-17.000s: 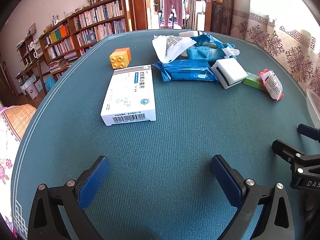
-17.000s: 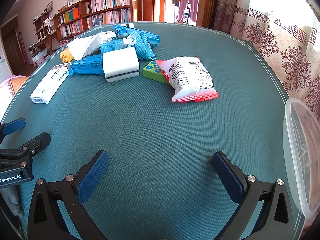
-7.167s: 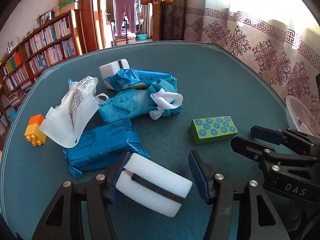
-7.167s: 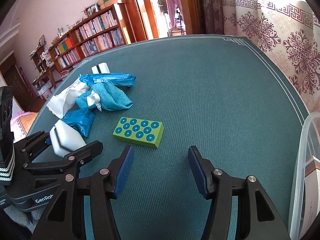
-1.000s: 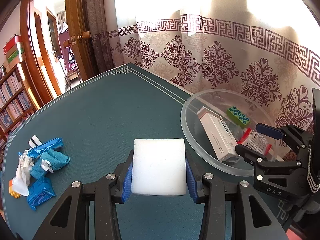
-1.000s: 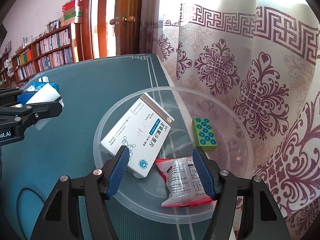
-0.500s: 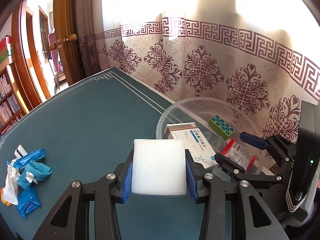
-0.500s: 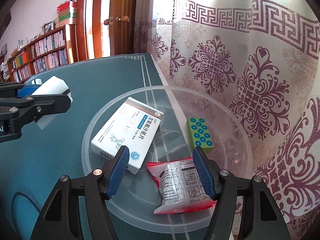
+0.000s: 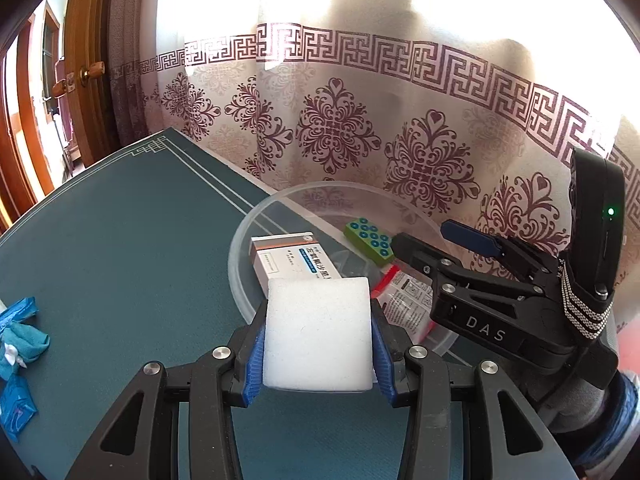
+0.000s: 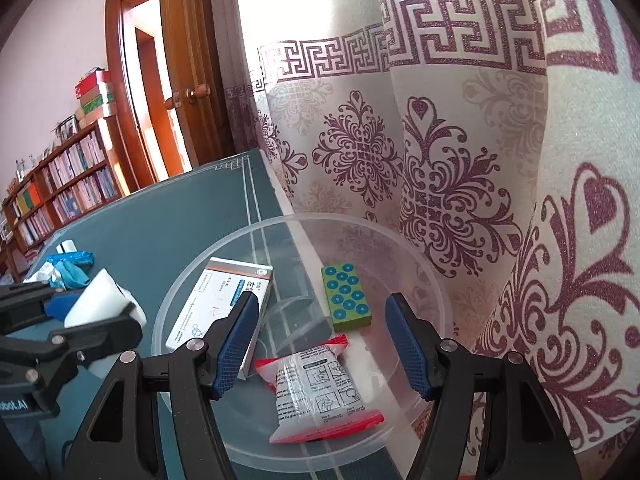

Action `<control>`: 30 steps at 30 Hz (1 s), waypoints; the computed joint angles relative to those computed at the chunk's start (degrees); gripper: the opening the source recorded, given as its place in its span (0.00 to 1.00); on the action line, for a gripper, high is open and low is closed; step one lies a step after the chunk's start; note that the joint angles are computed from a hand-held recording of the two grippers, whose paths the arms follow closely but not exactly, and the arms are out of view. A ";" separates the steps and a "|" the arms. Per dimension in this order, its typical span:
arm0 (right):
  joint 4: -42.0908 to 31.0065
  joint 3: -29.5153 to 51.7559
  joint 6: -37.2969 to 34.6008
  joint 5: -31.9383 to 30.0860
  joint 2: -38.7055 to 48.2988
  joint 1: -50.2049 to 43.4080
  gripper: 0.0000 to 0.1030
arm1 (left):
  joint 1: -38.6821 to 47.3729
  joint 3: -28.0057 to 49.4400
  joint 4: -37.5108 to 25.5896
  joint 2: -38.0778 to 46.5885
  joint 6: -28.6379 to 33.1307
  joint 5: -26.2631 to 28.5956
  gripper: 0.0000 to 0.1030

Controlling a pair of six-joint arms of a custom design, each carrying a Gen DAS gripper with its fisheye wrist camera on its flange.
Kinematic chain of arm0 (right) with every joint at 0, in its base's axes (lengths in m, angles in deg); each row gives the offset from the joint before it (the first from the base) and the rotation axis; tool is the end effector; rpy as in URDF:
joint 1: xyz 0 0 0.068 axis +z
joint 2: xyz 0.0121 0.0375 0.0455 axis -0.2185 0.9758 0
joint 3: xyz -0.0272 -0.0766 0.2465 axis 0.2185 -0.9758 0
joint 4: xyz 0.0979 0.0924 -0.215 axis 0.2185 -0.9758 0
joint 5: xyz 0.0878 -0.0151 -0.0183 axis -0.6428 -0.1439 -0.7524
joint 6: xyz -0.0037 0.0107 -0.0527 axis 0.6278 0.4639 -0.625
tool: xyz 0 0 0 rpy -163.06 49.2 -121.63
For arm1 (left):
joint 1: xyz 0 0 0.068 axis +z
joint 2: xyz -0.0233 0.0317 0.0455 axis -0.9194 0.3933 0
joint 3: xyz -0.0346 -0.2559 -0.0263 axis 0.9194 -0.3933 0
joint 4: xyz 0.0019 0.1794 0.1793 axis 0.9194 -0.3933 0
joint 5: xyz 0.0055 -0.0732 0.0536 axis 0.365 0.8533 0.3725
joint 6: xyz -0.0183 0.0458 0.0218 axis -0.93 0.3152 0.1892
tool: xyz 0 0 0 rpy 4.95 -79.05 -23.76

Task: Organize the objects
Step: 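Carry the white sponge into the clear bowl and open left tool, then withdraw both tools from the bowl back toward the remaining items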

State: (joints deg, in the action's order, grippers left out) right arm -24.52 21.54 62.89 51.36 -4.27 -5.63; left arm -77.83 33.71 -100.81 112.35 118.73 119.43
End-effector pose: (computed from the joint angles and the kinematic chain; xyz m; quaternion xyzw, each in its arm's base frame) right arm 0.2366 0.0095 0.1463 0.3150 0.8185 -0.1014 0.4696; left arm 0.3265 -0.0872 0.1334 0.5254 0.7562 -0.2644 0.2869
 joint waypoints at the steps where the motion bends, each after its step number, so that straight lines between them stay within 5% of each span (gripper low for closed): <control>1: -0.18 -0.50 0.51 0.74 -1.06 0.26 0.65 | -0.31 -0.33 -0.17 -0.11 0.27 0.36 0.46; 9: -0.94 -3.03 3.37 3.13 -6.81 -0.27 0.65 | -3.34 -0.56 0.74 2.70 0.63 3.63 0.48; 11: -1.06 -3.35 3.60 3.08 -7.55 -0.44 0.65 | -3.74 -1.08 2.75 3.39 -0.53 4.67 0.72; 13: -1.14 -3.43 3.60 3.14 -7.84 -0.37 0.65 | -3.39 -2.45 6.16 3.24 -2.35 5.42 0.85; 30: -0.67 -1.91 3.49 3.47 -4.19 3.24 0.65 | 0.87 -6.29 14.45 1.85 -2.58 0.24 0.86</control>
State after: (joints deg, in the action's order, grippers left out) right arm -25.20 19.63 66.38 54.83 -8.46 -2.39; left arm -76.96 27.42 -86.36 114.20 116.15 119.67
